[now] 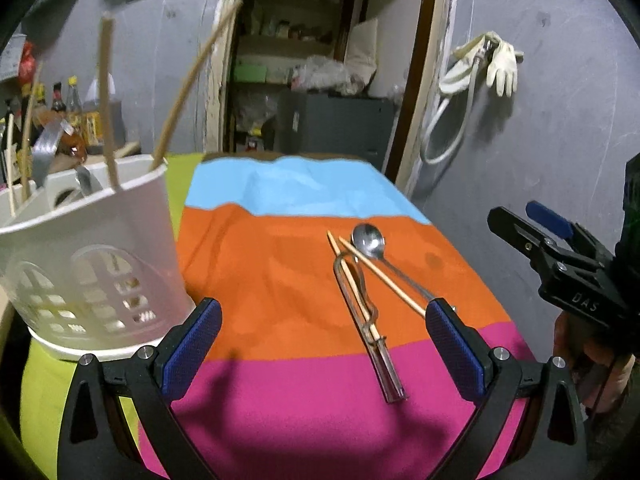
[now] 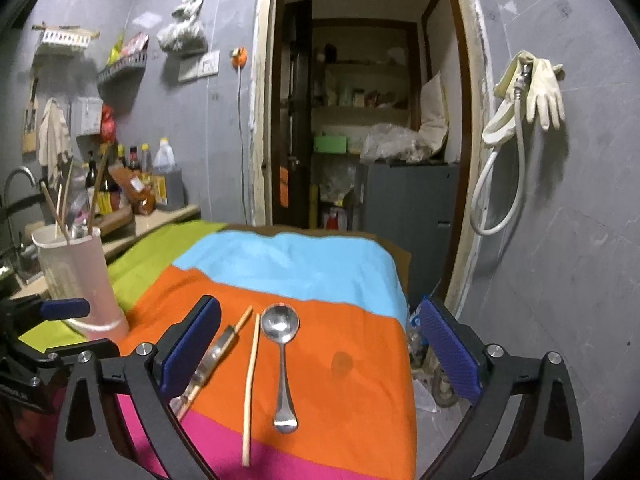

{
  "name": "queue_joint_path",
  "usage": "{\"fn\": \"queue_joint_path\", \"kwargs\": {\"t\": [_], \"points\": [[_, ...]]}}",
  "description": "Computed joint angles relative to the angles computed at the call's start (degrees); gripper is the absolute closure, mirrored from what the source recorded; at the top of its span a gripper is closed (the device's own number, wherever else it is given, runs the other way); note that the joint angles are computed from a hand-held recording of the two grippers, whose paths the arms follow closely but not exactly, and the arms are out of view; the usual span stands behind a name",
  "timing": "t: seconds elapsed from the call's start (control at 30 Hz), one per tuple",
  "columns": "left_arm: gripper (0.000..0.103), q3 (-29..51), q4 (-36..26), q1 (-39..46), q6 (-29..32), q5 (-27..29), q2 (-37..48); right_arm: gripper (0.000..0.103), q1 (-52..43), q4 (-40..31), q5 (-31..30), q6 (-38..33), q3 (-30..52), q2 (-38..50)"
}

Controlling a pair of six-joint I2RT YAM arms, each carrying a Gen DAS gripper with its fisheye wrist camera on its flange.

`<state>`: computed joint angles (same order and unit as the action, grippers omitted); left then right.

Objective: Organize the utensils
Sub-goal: 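Move both open tools back over the fork and spoon, then grasp the steel fork with the left tool while the right tool grasps the steel spoon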

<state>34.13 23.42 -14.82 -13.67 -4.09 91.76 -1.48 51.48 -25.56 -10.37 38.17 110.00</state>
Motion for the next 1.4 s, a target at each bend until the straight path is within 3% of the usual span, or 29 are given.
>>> {"fn": "queue_joint_path", "kwargs": {"t": [0.13,0.33,0.53,0.7,0.87,1.2,1.4], "points": [[0.003,3.8,-4.9,0.5,-0.2,2.5,3.0,0.009,0.5,-6.5,0.7,-3.5,2.8,0.5],[0.005,8.8,-10.1,3.0,-2.3,9.4,7.6,0.026,1.0,-17.8,2.4,-9.0,8.6,2.8],[0.033,13.7,-14.6,3.6,-1.2,13.1,11.2,0.041,2.2,-29.3,4.5,-14.7,16.1,7.1],[0.051,19.5,-18.2,4.5,-0.3,16.4,16.0,0.044,2.4,-35.3,4.7,-15.2,21.3,10.4],[0.069,25.3,-22.8,7.7,-1.2,24.6,19.9,0.049,2.2,-40.4,3.9,-16.0,25.5,12.8],[0.078,30.6,-25.5,10.9,-2.4,31.1,23.4,0.052,3.2,-48.2,3.1,-16.5,33.2,16.6],[0.078,32.5,-28.3,9.8,0.4,28.7,23.5,0.052,4.2,-49.2,4.2,-16.9,34.6,17.5]]}}
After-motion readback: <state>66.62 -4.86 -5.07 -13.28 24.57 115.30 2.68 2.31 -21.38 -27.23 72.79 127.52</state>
